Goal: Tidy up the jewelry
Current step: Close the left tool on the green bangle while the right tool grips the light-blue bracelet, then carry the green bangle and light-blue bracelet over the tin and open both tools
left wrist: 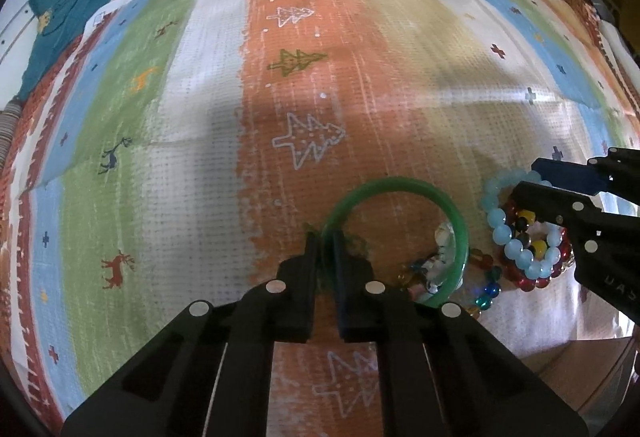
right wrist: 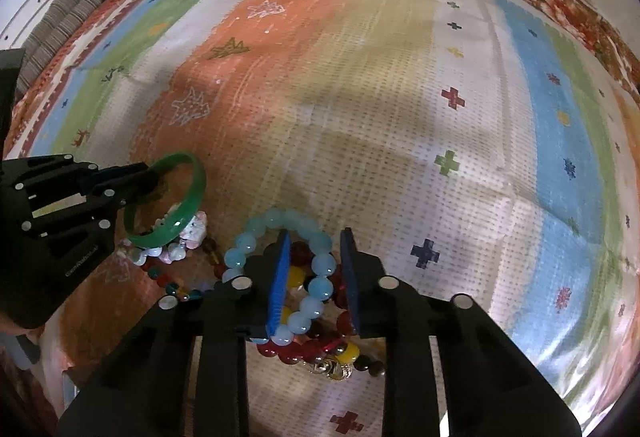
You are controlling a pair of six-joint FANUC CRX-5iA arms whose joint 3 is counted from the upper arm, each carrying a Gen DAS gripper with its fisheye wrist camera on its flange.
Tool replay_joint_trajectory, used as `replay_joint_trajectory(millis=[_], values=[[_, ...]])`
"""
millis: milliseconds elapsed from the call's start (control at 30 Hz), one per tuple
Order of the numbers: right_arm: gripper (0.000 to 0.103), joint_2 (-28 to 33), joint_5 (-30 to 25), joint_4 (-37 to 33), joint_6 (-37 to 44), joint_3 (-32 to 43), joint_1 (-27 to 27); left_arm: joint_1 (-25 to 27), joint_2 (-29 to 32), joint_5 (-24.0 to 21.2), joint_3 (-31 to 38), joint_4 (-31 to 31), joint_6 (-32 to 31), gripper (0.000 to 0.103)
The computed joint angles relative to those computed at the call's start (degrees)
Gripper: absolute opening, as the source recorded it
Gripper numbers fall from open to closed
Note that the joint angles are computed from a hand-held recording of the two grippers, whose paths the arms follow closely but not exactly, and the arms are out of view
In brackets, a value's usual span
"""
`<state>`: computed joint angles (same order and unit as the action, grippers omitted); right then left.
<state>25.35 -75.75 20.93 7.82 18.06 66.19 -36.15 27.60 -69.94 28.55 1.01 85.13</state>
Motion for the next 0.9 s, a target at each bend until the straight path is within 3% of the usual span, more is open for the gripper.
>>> replay_joint_trajectory(millis=[133,167,900], values=[[0.017,0.9,-1.6,0.4,1.1,1.3,0.3,0.5,-0.3,0.3,-0.5,1.1,-0.2,0.007],[0.012,0.8,-1.6,0.7,1.0,1.2,0.3,0.5,-0.3,0.3,-0.5,1.0,-0.2,0.007],[0.012,-0.8,-5.8,7.0,-5.7,1.5,5.2,-0.5,-6.5,3.2,-3.5,1.8,1.1,0.006]])
